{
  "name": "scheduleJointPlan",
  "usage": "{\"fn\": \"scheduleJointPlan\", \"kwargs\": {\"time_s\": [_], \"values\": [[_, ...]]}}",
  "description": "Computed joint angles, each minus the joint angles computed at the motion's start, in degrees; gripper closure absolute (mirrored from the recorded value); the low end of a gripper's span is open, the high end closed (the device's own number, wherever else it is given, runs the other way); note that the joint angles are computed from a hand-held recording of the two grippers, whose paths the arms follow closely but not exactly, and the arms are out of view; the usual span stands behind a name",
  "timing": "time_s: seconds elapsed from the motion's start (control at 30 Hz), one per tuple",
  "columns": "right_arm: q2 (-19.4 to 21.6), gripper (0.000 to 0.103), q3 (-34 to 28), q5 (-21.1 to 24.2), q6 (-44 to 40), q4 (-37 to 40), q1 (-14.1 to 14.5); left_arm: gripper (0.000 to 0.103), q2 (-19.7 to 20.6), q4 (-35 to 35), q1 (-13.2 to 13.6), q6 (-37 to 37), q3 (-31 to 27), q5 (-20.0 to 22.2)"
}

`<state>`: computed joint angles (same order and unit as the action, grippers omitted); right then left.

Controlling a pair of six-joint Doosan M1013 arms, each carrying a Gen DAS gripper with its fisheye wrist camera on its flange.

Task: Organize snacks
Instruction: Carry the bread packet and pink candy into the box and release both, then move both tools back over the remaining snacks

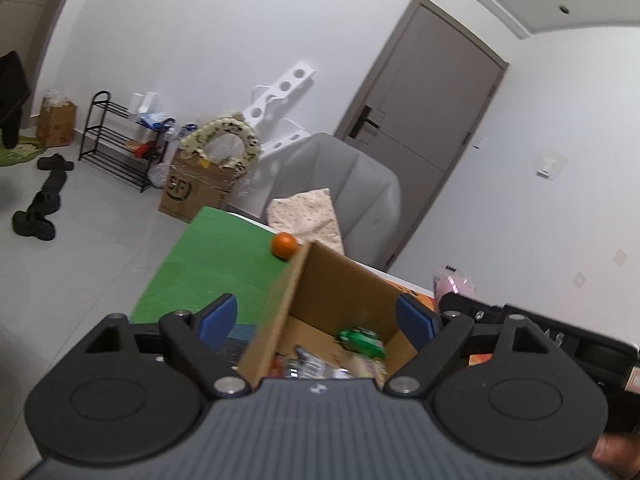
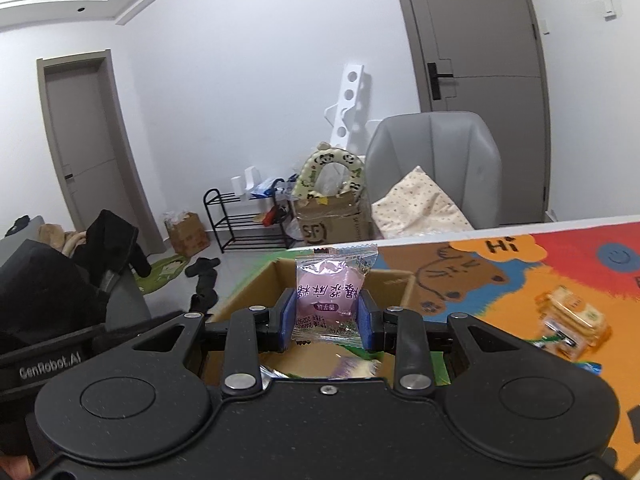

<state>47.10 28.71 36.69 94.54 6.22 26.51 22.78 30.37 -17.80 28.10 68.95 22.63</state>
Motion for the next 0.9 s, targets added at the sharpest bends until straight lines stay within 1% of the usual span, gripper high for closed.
{"fn": "scheduleJointPlan", "kwargs": {"time_s": [0.07, 0.1, 0.13, 0.2, 0.27, 0.33, 0.4, 0.5, 0.57, 0.63, 0.7, 0.73, 0.77, 0.8, 0.83, 0.9], "values": [[0.9, 0.072, -1.7, 0.3, -1.1, 1.4, 0.1, 0.016, -0.2, 1.6, 0.2, -2.1, 0.3, 0.6], [1.2, 0.069, -2.2, 0.4, -2.0, 2.6, 0.1, 0.016, -0.2, 2.3, 0.3, -3.1, 0.3, 1.1], [1.4, 0.059, -2.6, 0.6, -2.9, 4.0, 0.0, 0.015, -0.3, 3.1, 0.4, -4.1, 0.3, 1.5], [1.3, 0.05, -2.3, 0.7, -1.8, 3.4, 0.1, 0.013, -0.2, 3.9, 0.5, -5.2, 0.2, 2.2], [1.0, 0.049, -1.6, 0.9, -1.2, 3.2, 0.0, 0.012, -0.1, 4.3, 0.4, -5.7, -0.1, 3.0], [0.9, 0.042, -1.4, 2.1, 0.9, 2.2, 0.0, 0.011, 0.1, 4.0, 0.3, -5.7, -0.4, 3.6], [-0.2, 0.039, 0.7, 1.2, 3.2, 0.8, -0.2, 0.011, 0.3, 2.8, 0.1, -4.5, -0.9, 4.0], [-2.2, 0.03, 4.6, -0.9, 6.0, -1.2, -0.5, 0.01, 0.5, 1.2, -0.3, -1.8, -1.3, 3.6], [-3.3, 0.026, 6.7, -2.1, 7.5, -2.4, -0.7, 0.006, 0.7, 0.7, -0.7, -0.6, -1.6, 3.6], [-4.6, 0.02, 9.3, -3.5, 9.6, -4.0, -1.1, 0.006, 1.0, 0.1, -1.2, 0.9, -2.1, 3.7], [-5.6, 0.017, 11.2, -4.3, 12.4, -6.1, -1.4, 0.005, 1.4, -0.7, -1.8, 2.6, -2.6, 3.9], [-5.9, 0.016, 11.8, -4.5, 13.2, -6.6, -1.6, 0.002, 1.6, 0.9, -2.3, 1.8, -3.1, 4.7], [-6.5, 0.016, 12.9, -4.8, 14.2, -7.0, -1.8, 0.0, 1.8, 3.9, -3.0, -0.2, -3.4, 5.6], [-6.9, 0.015, 13.7, -5.0, 14.7, -6.8, -2.0, 0.0, 1.8, 6.1, -3.4, -1.6, -3.4, 5.8], [-7.5, 0.014, 14.7, -5.5, 14.7, -6.0, -2.3, 0.0, 1.9, 5.9, -3.6, -1.2, -3.4, 5.4], [-8.7, 0.011, 16.8, -6.6, 15.2, -5.6, -2.8, 0.0, 2.3, 2.2, -3.8, 2.4, -4.3, 5.3]]}}
